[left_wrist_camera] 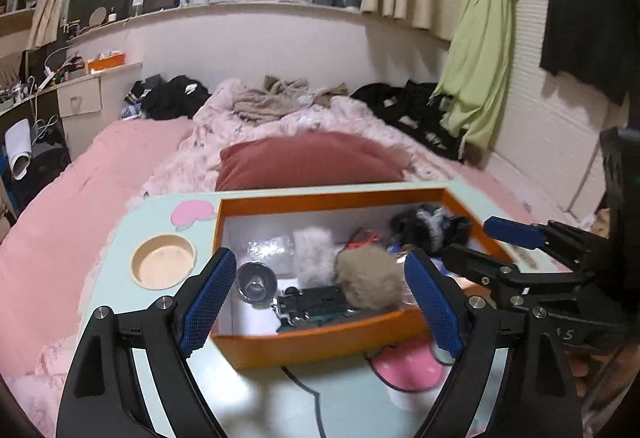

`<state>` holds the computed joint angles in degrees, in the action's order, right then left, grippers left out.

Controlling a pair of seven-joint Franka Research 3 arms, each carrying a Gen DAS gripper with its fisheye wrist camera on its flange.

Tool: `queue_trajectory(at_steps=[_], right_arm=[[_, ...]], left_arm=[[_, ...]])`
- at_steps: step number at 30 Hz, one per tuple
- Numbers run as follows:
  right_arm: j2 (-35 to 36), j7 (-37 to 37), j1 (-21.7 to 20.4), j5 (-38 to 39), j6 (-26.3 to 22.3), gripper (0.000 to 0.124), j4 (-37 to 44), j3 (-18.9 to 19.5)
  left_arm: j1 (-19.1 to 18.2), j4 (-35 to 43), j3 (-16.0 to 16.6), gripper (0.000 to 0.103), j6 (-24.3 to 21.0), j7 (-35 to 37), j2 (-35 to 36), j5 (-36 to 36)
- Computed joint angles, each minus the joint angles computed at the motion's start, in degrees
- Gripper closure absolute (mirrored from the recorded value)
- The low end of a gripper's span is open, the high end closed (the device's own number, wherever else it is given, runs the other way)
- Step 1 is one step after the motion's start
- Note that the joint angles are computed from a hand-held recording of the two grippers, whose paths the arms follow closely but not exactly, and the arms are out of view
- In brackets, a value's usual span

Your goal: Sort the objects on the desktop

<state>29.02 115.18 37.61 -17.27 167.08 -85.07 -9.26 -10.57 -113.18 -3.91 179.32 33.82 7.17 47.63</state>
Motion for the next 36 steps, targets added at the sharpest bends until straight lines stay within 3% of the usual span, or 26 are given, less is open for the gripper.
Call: queue_trajectory(at_steps=[3,6,10,14,18,21,24,25,27,36], right_arm=[[-3.5,1.1,1.3,-2.3,-1.2,0.050,-4.5,-0.9],[-5.9,0.2,-0.5,-1.7,-2.4,0.050,-8.6,1.9],[-5.8,1.3,-0.8,-3.3,-7.8,0.050,-9.0,2.5],[-5.6,1.0,-3.0,-2.4,-9.7,0.049,-9.1,4.8],[-4.6,1.3,-3.3,-3.1,-12.8,0.049,-8.2,5.5],[-3.9,-0.4,-4.9,-0.3,-13.4,0.045,-7.9,7.1],[-3.4,-0.3,-4.9,-0.2,-14.2,0.025,-7.6,6.8],[-3.3,-0.8,-5.1,-0.2,-13.0,0.021,-8.1,6.9],[-3.7,-1.6,-5.3,0.0,-11.2,0.021,-9.2,6.9],[-3.5,-1.9,-4.6,0.4,-11.2,0.021,-8.9,6.3]], left_arm=[[3.7,-4.6,-6.1,0.017,-1.9,16.2,-3.5,-15.6],[3.0,-7.3,-7.3,0.017,-5.6,24.0,-5.5,-22.0],[1.7,-6.9,-7.2,0.017,-9.8,26.4,-4.2,-24.0],[0.7,-4.6,-7.1,0.017,-16.5,27.0,-2.1,-25.4],[0.8,-3.1,-7.1,0.017,-19.8,28.2,-0.6,-29.0],[0.3,-1.8,-6.5,0.013,-23.1,25.8,0.3,-27.8],[0.5,-1.4,-6.8,0.000,-24.0,26.5,0.8,-28.8],[0.6,-1.5,-6.8,0.000,-23.6,27.1,0.9,-29.1],[0.6,-1.7,-6.9,0.000,-22.8,27.9,0.9,-29.2],[0.8,-2.5,-6.9,0.000,-21.4,29.8,0.7,-30.1]])
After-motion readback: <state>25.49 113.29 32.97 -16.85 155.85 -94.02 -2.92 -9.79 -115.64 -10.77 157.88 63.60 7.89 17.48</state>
